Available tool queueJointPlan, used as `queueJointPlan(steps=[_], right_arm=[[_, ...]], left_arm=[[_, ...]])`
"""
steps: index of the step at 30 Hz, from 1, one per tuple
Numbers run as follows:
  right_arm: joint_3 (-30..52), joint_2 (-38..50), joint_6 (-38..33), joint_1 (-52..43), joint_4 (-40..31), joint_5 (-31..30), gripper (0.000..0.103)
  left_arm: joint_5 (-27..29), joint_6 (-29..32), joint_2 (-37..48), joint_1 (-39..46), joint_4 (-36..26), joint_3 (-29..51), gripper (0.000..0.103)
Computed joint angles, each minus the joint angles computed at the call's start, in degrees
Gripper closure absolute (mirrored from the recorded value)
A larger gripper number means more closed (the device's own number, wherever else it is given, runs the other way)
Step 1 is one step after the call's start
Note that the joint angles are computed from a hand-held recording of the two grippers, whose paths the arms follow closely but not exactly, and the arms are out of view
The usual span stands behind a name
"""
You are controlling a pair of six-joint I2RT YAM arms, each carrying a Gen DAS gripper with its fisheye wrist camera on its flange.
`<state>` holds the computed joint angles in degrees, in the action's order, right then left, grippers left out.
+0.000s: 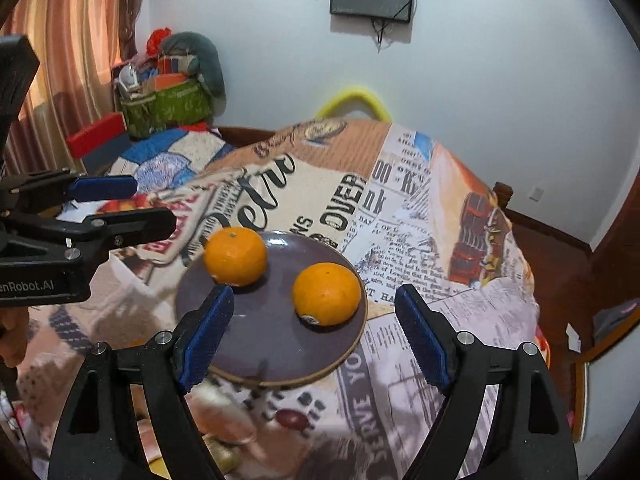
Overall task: Organize fruits
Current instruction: 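Release both oranges onto the plate and withdraw both tools, then grasp the yellow cob with the left tool while the right tool grasps the other cob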
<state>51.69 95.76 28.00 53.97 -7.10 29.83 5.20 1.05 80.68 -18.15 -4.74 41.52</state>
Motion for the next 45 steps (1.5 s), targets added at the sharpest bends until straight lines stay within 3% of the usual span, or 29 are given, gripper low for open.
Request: queueJointPlan(steps=[12, 19, 29, 34, 40, 45], right_arm=[[-1.25, -7.48, 13.82, 14.12, -10.51, 11.23, 0.022], [-2.88, -8.32, 23.41, 21.07, -13.09, 13.38, 0.022], [-4.80, -2.94, 36.15, 26.78, -13.73, 12.13, 0.022], [-4.26, 2.87, 39.69, 27.57, -11.66, 9.08, 0.022], [-3.47, 8.80, 38.93, 27.18, -7.46, 4.38, 0.022], [-4.28, 10.39, 38.30, 26.57, -3.18, 1.02, 0.022]], left_arm=[[-0.13, -1.62, -23.63, -0.04, -12.31, -10.04, 0.030], [0.76, -1.53, -35.94, 0.70, -19.36, -16.16, 0.030], [1.58, 1.46, -45.04, 3.79, -25.37, -24.69, 0.030], [3.82, 2.12, -44.88, 5.27, -24.48, -29.12, 0.030], [3.98, 0.56, -41.71, 3.18, -19.87, -32.92, 0.031], [2.94, -0.82, -36.80, -0.08, -14.75, -34.27, 0.045]])
